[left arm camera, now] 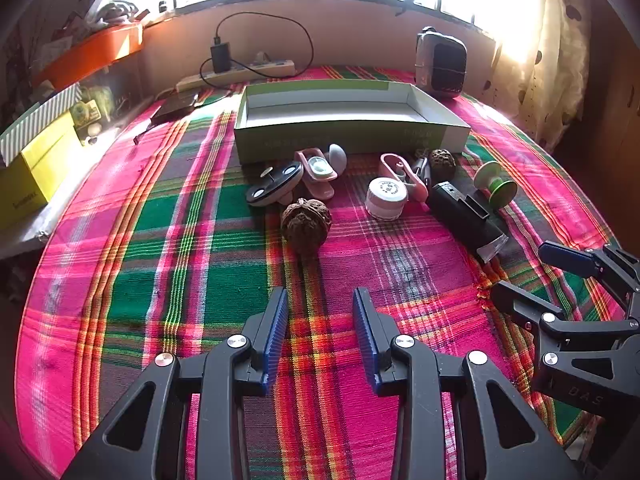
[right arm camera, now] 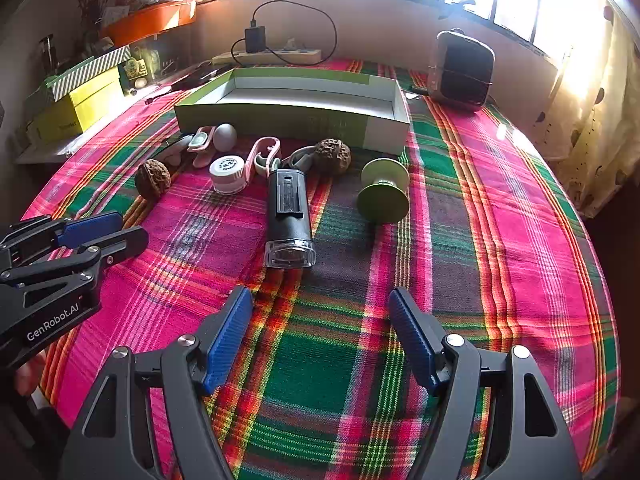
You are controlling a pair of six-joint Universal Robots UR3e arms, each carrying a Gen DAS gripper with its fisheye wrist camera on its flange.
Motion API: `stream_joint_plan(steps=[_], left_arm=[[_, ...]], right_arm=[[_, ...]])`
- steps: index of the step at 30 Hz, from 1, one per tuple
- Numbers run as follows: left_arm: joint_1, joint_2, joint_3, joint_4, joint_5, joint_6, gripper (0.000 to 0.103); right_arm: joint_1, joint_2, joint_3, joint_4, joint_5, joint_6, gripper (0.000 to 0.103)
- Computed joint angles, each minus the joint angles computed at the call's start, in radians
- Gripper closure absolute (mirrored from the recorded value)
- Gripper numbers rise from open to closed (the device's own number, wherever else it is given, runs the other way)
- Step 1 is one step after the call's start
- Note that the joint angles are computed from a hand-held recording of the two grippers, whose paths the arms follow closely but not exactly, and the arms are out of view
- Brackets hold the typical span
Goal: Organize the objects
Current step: 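Move left tool toward the brown walnut while right tool approaches the black flashlight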
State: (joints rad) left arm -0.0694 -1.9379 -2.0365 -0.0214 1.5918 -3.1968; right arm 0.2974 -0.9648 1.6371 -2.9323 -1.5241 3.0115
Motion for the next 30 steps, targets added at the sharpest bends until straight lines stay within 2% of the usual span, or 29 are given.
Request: stream_joint_plan(steps=[12, 17, 22, 30], left_arm=[[-0.006, -0.004, 0.001, 0.005, 0.010, -0.008, 0.072], [-0.002, -0.002, 0.005, -0.010, 0.000, 0.005, 0.072], [0.033, 0.019, -0.009, -0.024, -0.052, 0.016, 0.072], [0.097, 0.041, -0.040, -0.019, -0.153, 0.050, 0.070]], right_arm=[[-0.015, -0.005, 0.010, 0.005, 0.032, 0.009, 0.032], [-0.011, -0.003, -0.037, 0.076, 0.027, -0.038, 0.032], [0.002, 0.008, -0.095, 0.141, 0.009, -0.117, 0.032], [-0.030, 0.043, -0.154, 0.196, 0.131, -0.104, 0.032]])
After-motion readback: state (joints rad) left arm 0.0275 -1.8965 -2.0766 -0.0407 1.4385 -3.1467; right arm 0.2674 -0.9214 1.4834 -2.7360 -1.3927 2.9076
